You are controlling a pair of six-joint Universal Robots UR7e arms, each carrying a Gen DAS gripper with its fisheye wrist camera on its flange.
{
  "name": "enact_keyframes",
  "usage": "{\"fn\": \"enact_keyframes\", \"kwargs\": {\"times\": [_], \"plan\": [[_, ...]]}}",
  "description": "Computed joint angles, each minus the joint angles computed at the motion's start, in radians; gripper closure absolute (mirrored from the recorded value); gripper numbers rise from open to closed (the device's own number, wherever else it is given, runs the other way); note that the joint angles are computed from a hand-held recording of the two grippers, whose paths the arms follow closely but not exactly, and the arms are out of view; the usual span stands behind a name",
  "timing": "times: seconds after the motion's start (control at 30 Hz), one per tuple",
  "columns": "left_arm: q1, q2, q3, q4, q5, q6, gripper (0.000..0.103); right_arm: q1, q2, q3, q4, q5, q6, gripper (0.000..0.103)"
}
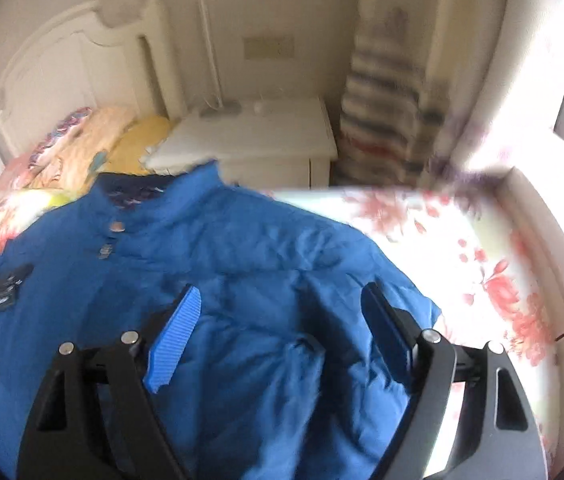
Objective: Fold large clothes
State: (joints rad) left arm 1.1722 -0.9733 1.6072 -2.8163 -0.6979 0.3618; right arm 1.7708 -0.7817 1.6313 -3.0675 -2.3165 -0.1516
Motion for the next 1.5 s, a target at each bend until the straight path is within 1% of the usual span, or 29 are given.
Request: {"fn": "enact_keyframes", "kwargs": {"times": [0.03, 0.07, 0.1, 0.13, 0.17, 0.2, 0.27, 0.3, 0.37, 0.43, 0.47, 0.53, 0.57, 0.6, 0.63, 0.67, 0.7, 0.77, 0.93, 1.07, 1.17, 1.2, 1.23, 1.27, 1.3, 1.33, 1.4, 1.43, 1.5], "plan": [[0.0, -0.003, 0.002, -0.001, -0.001, 0.0, 0.004, -0.026, -0.016, 0.006, 0.042, 0.06, 0.033, 0.015], [0.0, -0.003, 0.004, -0.001, -0.003, -0.002, 0.004, -0.042, -0.032, 0.02, 0.043, 0.108, 0.045, 0.014], [0.0, -0.003, 0.004, 0.001, -0.001, -0.002, 0.004, -0.052, -0.036, 0.037, 0.006, 0.133, 0.038, 0.014], [0.0, -0.003, 0.004, -0.001, 0.0, -0.001, 0.004, -0.053, -0.042, 0.042, 0.008, 0.141, 0.044, 0.014], [-0.001, -0.004, 0.005, -0.001, 0.0, -0.002, 0.004, -0.05, -0.043, 0.042, 0.01, 0.132, 0.049, 0.014], [-0.001, -0.004, 0.005, -0.002, 0.0, -0.001, 0.004, -0.038, -0.041, 0.041, 0.007, 0.099, 0.06, 0.014], [0.0, -0.004, 0.006, -0.005, -0.001, 0.001, 0.004, 0.012, -0.015, 0.037, -0.064, -0.033, 0.061, 0.015], [0.001, -0.003, 0.002, -0.005, -0.003, 0.003, 0.004, 0.034, -0.007, 0.049, -0.134, -0.048, 0.031, 0.015], [0.001, -0.002, 0.003, -0.008, -0.003, 0.004, 0.004, 0.082, 0.018, 0.078, -0.297, -0.019, -0.084, 0.015], [0.002, -0.002, 0.002, -0.007, -0.005, 0.004, 0.004, 0.125, 0.061, 0.072, -0.348, -0.038, -0.193, 0.015], [0.001, -0.003, 0.003, -0.009, -0.005, 0.004, 0.004, 0.135, 0.075, 0.069, -0.341, -0.041, -0.211, 0.014], [0.002, -0.002, 0.003, -0.011, -0.005, 0.005, 0.004, 0.141, 0.105, 0.051, -0.276, -0.052, -0.219, 0.014], [0.002, -0.002, 0.003, -0.012, -0.005, 0.006, 0.004, 0.139, 0.137, 0.027, -0.238, -0.1, -0.222, 0.012], [0.001, -0.002, 0.004, -0.017, -0.005, 0.007, 0.004, 0.126, 0.157, 0.022, -0.242, -0.107, -0.226, 0.01], [0.0, -0.003, 0.006, -0.02, -0.004, 0.007, 0.004, 0.114, 0.158, 0.035, -0.283, -0.08, -0.235, 0.009], [-0.001, -0.002, 0.006, -0.023, -0.003, 0.009, 0.004, 0.109, 0.152, 0.039, -0.282, -0.066, -0.224, 0.008], [-0.001, -0.002, 0.007, -0.025, -0.001, 0.009, 0.004, 0.108, 0.145, 0.04, -0.267, -0.061, -0.211, 0.008], [-0.001, -0.002, 0.007, -0.023, 0.0, 0.009, 0.004, 0.107, 0.147, 0.045, -0.279, -0.066, -0.222, 0.008], [-0.002, 0.0, 0.007, -0.033, 0.003, 0.012, 0.004, 0.092, 0.145, 0.056, -0.306, -0.033, -0.226, 0.007], [-0.002, 0.001, 0.002, -0.021, 0.007, -0.003, 0.004, 0.091, 0.141, 0.061, -0.294, -0.024, -0.214, 0.004], [-0.001, -0.009, -0.005, 0.035, 0.002, -0.062, 0.004, 0.085, 0.122, 0.069, -0.263, 0.008, -0.188, 0.003], [-0.001, -0.02, -0.011, 0.093, 0.0, -0.104, 0.004, 0.091, 0.115, 0.071, -0.244, -0.004, -0.172, 0.003], [-0.004, -0.04, -0.021, 0.192, -0.001, -0.164, 0.004, 0.107, 0.109, 0.072, -0.219, -0.039, -0.138, 0.003], [-0.011, -0.068, -0.014, 0.248, -0.009, -0.214, 0.004, 0.123, 0.102, 0.082, -0.221, -0.058, -0.106, 0.003], [-0.022, -0.101, 0.009, 0.263, -0.011, -0.257, 0.004, 0.139, 0.086, 0.11, -0.256, -0.043, -0.085, 0.003], [-0.036, -0.138, 0.047, 0.236, -0.026, -0.277, 0.004, 0.155, 0.067, 0.149, -0.312, 0.001, -0.086, 0.003], [-0.066, -0.234, 0.167, 0.108, -0.132, -0.224, 0.004, 0.185, 0.059, 0.187, -0.365, 0.019, -0.109, 0.003], [-0.08, -0.267, 0.213, 0.092, -0.172, -0.198, 0.004, 0.205, 0.064, 0.197, -0.367, 0.006, -0.126, 0.003], [-0.1, -0.291, 0.264, 0.122, -0.198, -0.171, 0.004, 0.218, 0.078, 0.195, -0.316, -0.013, -0.139, 0.003]]}}
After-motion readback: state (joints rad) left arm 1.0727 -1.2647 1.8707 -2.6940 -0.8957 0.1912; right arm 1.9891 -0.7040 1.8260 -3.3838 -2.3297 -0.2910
